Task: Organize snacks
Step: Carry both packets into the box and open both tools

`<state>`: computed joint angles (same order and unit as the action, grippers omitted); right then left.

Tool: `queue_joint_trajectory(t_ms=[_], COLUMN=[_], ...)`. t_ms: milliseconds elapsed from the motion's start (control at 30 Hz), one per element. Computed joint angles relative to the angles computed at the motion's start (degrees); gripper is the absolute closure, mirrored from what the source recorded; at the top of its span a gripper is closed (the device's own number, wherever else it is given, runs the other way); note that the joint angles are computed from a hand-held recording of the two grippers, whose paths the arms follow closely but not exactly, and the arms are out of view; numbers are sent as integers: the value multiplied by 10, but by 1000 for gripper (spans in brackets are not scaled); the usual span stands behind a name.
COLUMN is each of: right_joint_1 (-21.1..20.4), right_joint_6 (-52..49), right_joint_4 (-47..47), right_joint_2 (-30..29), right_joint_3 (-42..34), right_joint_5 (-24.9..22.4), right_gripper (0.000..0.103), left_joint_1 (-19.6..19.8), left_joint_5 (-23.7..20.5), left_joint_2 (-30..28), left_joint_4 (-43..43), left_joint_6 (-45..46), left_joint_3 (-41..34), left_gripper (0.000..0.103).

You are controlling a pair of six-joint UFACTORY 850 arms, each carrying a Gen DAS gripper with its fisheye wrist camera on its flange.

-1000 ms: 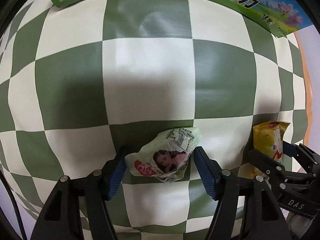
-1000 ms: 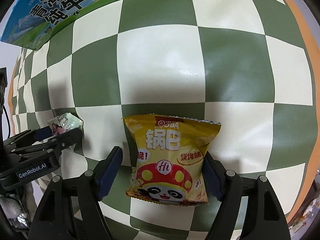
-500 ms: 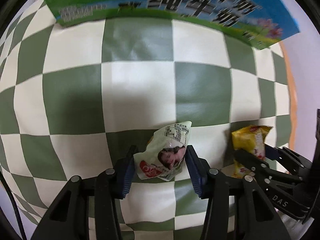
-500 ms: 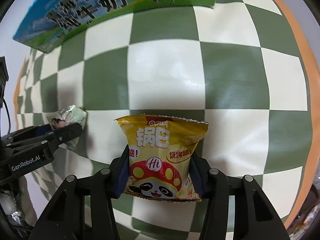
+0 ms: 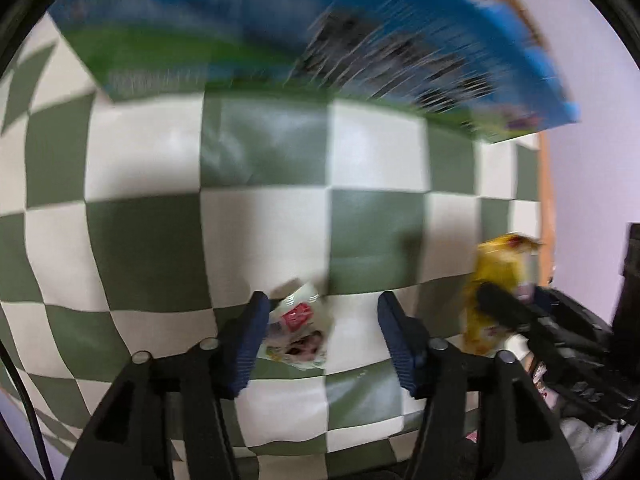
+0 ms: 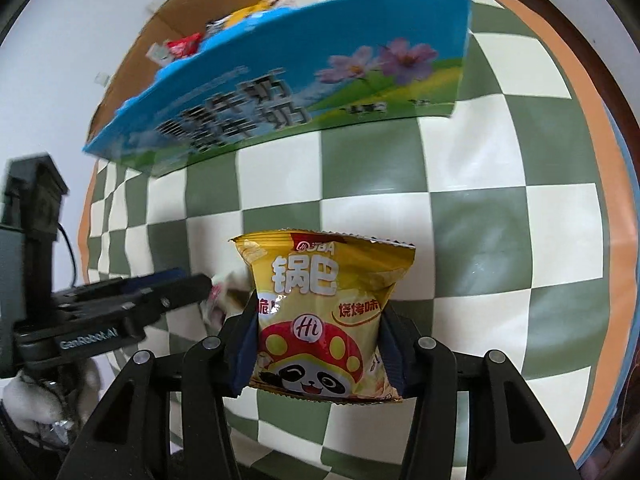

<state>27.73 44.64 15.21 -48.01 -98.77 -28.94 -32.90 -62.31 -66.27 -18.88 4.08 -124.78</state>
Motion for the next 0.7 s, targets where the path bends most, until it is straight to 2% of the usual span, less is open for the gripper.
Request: queue_joint_trajectory(t_ms=[67,267,333,400,500,700], right_joint_1=[-5,-3,-2,0,2,7], right_joint_6=[-12,-26,-33,-31,-31,0], right_joint_4=[14,51,65,66,67,29], right_joint_2=[6,16,16,17,15,16], right_joint_3=[22,62,69,74,73,66], right_joint_5=[11,29,33,34,34,41], right_gripper=[49,49,49,49,49,49], left_joint_1=[3,-8,-15,-22,-32,-41], left_joint_5=[-16,-21,-11,-7,30,71], left_joint_2=[-7,-13,-11,-9,13,51], left_joint_4=[-8,21,24,40,56,69], left_joint_6=[-6,-17,-11,-12,-20,-34], left_joint_3=[8,31,40,45,81,133], left_gripper=[48,45,40,40,42,44])
